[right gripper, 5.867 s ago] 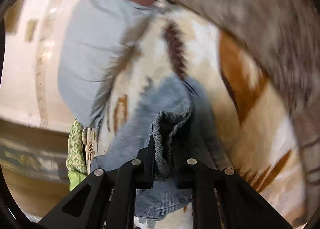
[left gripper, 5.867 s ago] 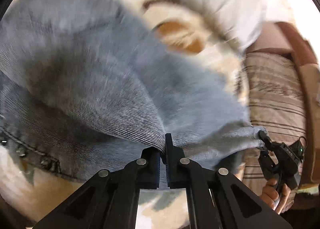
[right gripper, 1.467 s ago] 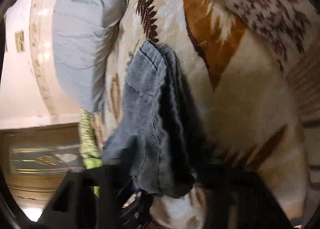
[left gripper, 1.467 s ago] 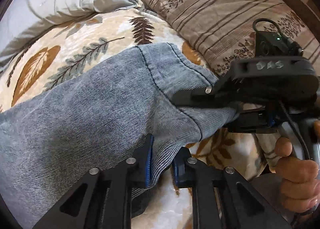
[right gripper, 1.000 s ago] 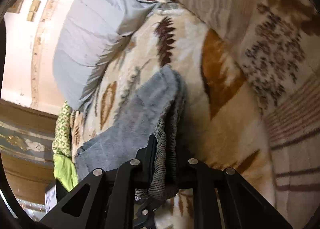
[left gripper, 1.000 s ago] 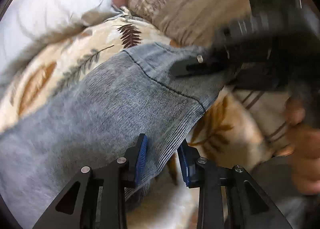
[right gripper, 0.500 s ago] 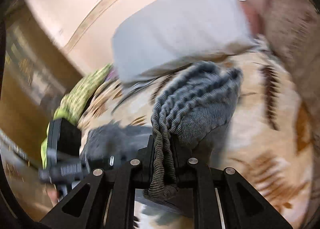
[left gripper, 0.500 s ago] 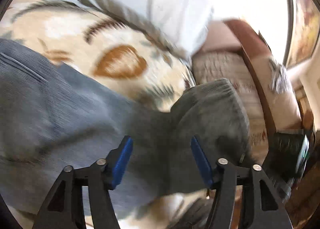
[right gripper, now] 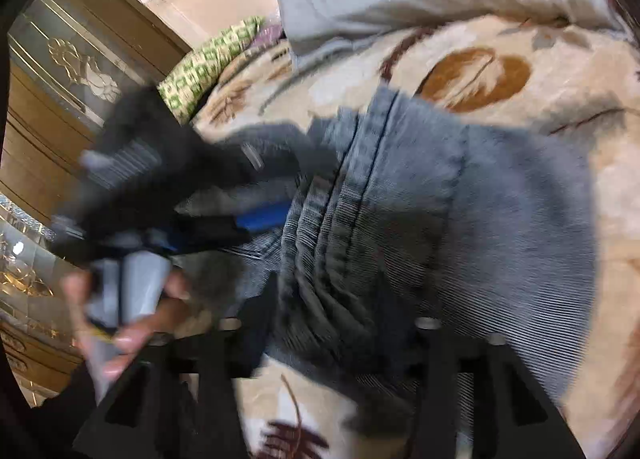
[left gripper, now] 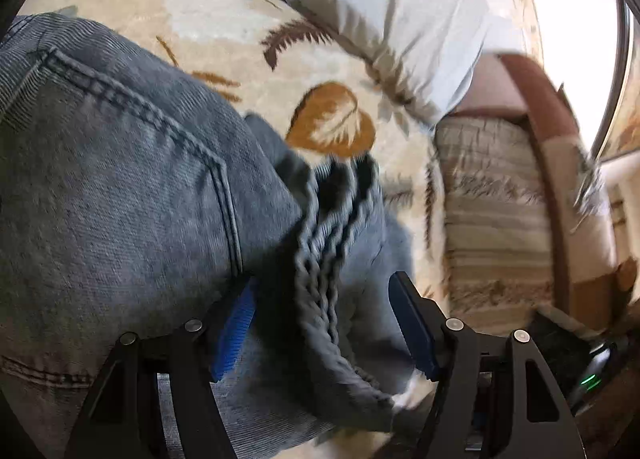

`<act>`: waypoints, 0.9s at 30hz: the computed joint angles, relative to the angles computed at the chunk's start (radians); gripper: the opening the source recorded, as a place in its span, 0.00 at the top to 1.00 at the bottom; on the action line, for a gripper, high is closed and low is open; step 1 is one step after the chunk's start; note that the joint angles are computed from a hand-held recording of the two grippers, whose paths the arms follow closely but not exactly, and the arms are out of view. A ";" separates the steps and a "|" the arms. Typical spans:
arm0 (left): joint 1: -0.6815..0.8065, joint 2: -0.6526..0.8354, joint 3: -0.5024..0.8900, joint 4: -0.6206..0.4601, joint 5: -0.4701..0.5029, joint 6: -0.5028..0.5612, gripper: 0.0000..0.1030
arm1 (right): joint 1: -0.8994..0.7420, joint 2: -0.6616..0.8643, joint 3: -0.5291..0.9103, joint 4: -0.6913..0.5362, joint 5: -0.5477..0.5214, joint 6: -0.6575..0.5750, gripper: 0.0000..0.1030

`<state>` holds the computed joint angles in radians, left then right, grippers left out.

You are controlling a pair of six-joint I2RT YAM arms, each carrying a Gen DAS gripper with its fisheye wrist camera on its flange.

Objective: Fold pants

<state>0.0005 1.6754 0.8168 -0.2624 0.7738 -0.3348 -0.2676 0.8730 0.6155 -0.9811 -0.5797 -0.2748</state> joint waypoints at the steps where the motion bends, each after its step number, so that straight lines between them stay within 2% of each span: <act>1: -0.020 -0.005 0.004 -0.020 -0.020 0.010 0.37 | -0.086 -0.009 0.029 -0.051 0.019 -0.073 0.18; 3: -0.070 -0.044 -0.001 -0.043 -0.058 0.019 0.40 | -0.287 0.042 0.080 -0.136 -0.003 -0.233 0.18; 4: -0.106 -0.081 -0.004 -0.055 -0.142 0.020 0.49 | -0.389 0.086 0.094 -0.148 -0.021 -0.289 0.18; 5: -0.160 -0.100 0.010 -0.085 -0.266 0.022 0.62 | -0.450 0.129 0.101 -0.123 -0.014 -0.294 0.19; 6: -0.192 -0.100 0.024 -0.110 -0.332 0.018 0.68 | -0.501 0.181 0.107 -0.092 -0.001 -0.283 0.24; 7: -0.223 -0.084 0.040 -0.131 -0.401 0.008 0.77 | -0.540 0.246 0.113 -0.060 0.010 -0.264 0.37; 8: -0.246 -0.072 0.049 -0.139 -0.457 -0.002 0.80 | -0.561 0.302 0.119 -0.038 0.020 -0.248 0.54; 9: -0.252 -0.069 0.045 -0.128 -0.468 -0.009 0.81 | -0.572 0.362 0.124 -0.021 0.027 -0.233 0.60; 10: -0.245 -0.071 0.039 -0.114 -0.462 -0.017 0.86 | -0.563 0.418 0.130 -0.013 0.032 -0.231 0.66; 11: -0.230 -0.072 0.046 -0.134 -0.438 -0.024 0.91 | -0.536 0.437 0.133 -0.010 0.045 -0.219 0.78; 12: -0.205 -0.086 0.046 -0.152 -0.379 -0.034 0.92 | -0.520 0.430 0.127 -0.010 0.062 -0.203 0.88; 13: -0.179 -0.121 0.033 -0.154 -0.323 -0.039 0.92 | -0.523 0.415 0.133 -0.027 0.052 -0.205 0.94; 15: -0.138 -0.193 0.002 -0.161 -0.273 -0.036 0.92 | -0.581 0.330 0.159 -0.124 0.013 -0.287 0.95; 17: -0.096 -0.167 -0.017 -0.136 -0.212 -0.053 0.91 | -0.598 0.296 0.171 -0.153 0.030 -0.310 0.95; 20: -0.115 -0.020 0.012 -0.079 -0.279 -0.028 0.88 | -0.544 0.306 0.107 -0.047 0.114 -0.258 0.95; 21: -0.121 -0.011 0.006 -0.045 -0.296 -0.020 0.87 | -0.527 0.320 0.086 -0.018 0.139 -0.253 0.93; 24: -0.127 -0.039 0.030 -0.076 -0.307 0.001 0.81 | -0.517 0.219 0.072 -0.025 0.134 -0.246 0.85; 25: -0.158 -0.085 0.009 -0.066 -0.360 -0.017 0.76 | -0.530 0.170 0.086 -0.055 0.103 -0.264 0.69; 26: -0.193 -0.181 -0.031 -0.099 -0.453 -0.017 0.72 | -0.539 0.117 0.092 -0.082 0.073 -0.269 0.46; 27: -0.224 -0.240 -0.048 -0.105 -0.533 -0.019 0.68 | -0.564 0.061 0.107 -0.123 0.037 -0.282 0.36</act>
<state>-0.2233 1.4357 0.7685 -0.3678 0.2410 -0.3539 -0.8319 0.9343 0.7228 -1.1038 -0.5427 -0.5572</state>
